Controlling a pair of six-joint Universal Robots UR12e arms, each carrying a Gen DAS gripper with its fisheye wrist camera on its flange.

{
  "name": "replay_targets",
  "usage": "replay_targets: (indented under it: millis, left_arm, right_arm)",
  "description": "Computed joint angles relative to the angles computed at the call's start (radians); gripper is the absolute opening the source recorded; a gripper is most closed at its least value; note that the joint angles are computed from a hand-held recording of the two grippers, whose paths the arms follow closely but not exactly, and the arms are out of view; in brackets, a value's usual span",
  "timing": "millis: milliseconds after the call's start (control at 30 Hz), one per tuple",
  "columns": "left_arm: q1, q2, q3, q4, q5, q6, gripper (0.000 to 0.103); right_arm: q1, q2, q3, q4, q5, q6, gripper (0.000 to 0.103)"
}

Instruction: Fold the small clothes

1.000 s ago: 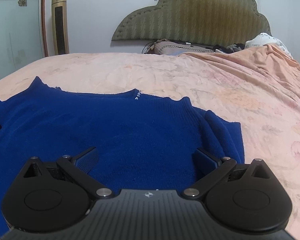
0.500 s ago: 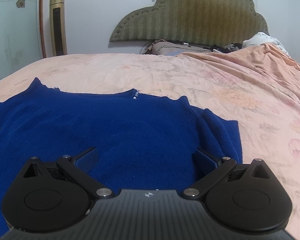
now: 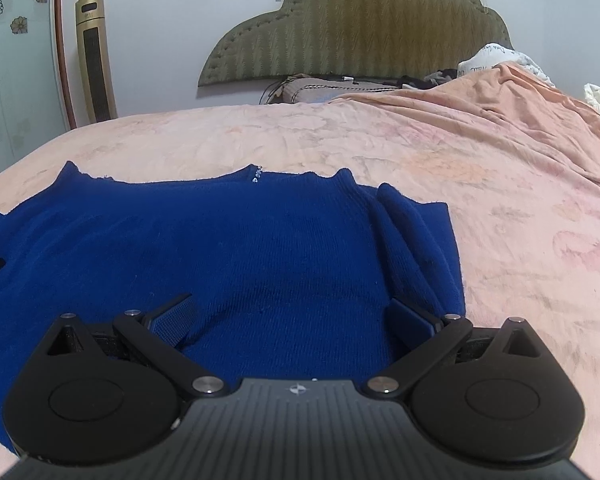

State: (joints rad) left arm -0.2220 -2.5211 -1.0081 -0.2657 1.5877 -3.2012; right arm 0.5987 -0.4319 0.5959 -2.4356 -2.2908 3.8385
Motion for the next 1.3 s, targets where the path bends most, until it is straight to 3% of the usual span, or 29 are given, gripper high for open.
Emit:
replay_targets:
  millis: [367,467,633,767,800,867,967,1133,1300]
  left_arm:
    - [0.001,0.003,-0.004,-0.001,-0.004,0.003,0.103]
    - [0.008,0.029,-0.043,0.005,-0.022,0.059,0.103]
    - [0.05,0.105,-0.178,0.075,-0.14,0.089,0.103]
    - [0.079,0.149,-0.251,0.073,-0.199,0.112,0.102]
    - [0.083,0.155,-0.261,0.074,-0.206,0.113,0.097]
    - [0.09,0.163,-0.269,0.048,-0.224,0.117,0.075]
    - [0.096,0.165,-0.27,0.044,-0.251,0.094,0.066]
    - [0.091,0.165,-0.267,0.038,-0.245,0.108,0.066]
    - [0.087,0.167,-0.278,0.052,-0.222,0.111,0.066]
  right_arm:
    - [-0.003,-0.005,0.008,-0.003,0.018,0.01,0.103]
    - [-0.001,-0.004,0.006,0.001,0.015,0.008,0.103]
    - [0.01,-0.013,0.032,-0.045,-0.013,-0.005,0.103]
    - [0.024,-0.022,0.054,-0.083,-0.013,-0.003,0.103]
    - [0.028,-0.025,0.061,-0.098,-0.008,-0.006,0.103]
    - [0.034,-0.027,0.066,-0.125,0.02,-0.011,0.103]
    - [0.04,-0.02,0.045,-0.122,0.06,-0.025,0.103]
    - [0.055,0.024,-0.05,-0.103,0.109,-0.104,0.103]
    - [0.064,0.086,-0.181,0.051,0.104,-0.152,0.103]
